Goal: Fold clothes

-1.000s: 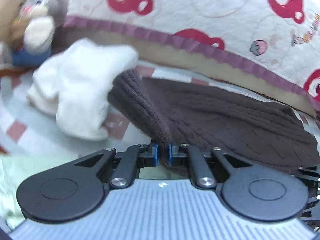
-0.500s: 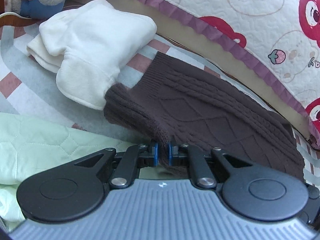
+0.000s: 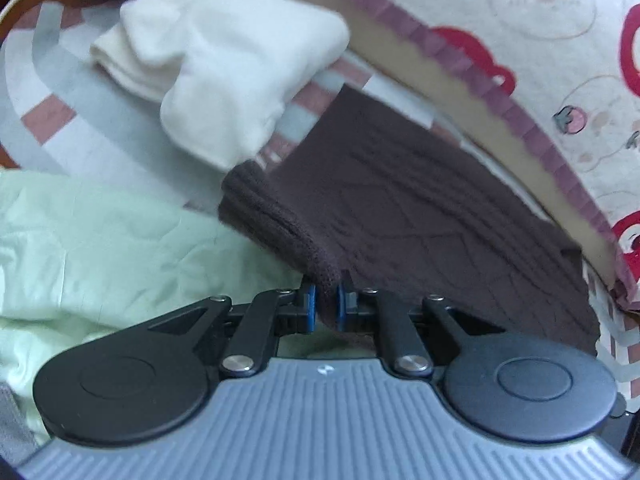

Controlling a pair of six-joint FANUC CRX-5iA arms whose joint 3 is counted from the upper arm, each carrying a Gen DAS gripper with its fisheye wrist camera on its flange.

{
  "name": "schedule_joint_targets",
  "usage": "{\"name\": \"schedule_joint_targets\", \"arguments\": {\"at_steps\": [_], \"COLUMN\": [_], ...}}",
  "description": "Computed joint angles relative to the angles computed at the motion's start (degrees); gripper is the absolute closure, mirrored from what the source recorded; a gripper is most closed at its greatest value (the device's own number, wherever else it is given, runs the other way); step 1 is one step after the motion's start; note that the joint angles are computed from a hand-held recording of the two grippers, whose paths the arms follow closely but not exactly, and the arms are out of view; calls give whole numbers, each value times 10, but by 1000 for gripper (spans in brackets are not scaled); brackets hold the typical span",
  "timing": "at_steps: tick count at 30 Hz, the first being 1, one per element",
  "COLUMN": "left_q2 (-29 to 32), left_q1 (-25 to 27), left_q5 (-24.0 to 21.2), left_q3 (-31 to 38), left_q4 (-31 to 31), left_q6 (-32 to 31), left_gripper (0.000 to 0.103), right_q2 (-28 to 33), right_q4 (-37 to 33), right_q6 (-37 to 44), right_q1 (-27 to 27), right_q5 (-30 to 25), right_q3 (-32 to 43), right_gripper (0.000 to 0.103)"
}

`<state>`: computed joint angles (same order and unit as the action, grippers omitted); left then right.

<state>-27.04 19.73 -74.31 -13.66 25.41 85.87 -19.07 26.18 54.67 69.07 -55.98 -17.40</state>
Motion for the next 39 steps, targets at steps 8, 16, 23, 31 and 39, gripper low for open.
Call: {"name": "schedule_joint_targets", "arguments": {"at_steps": [8,16,23,31,39], "left_q2": [-8,34,75,87,112], "left_q1": [-126,-223,-294,-322,-371], "left_q5": [-18,-29,-36,-36,-30], "left_q3": [94,113,66,45,56], "left_q4": [-158,-79,2,28,2], "left_q6": [52,19,62,82,136], "left_gripper": [62,46,44,43,43], "right_q2": [-58,-176,-175,-248,-293], "right_q4": [-47,69,143,131,129], "right_q6": [-150,-377,-569,-711,-764], "right_q1": [-2,81,256,336,329], "right_q5": [-23,-264,-519,-492,-440], "right_q3": [2,-34,-45,-102,-133], "right_gripper": [80,65,52,49,46]}}
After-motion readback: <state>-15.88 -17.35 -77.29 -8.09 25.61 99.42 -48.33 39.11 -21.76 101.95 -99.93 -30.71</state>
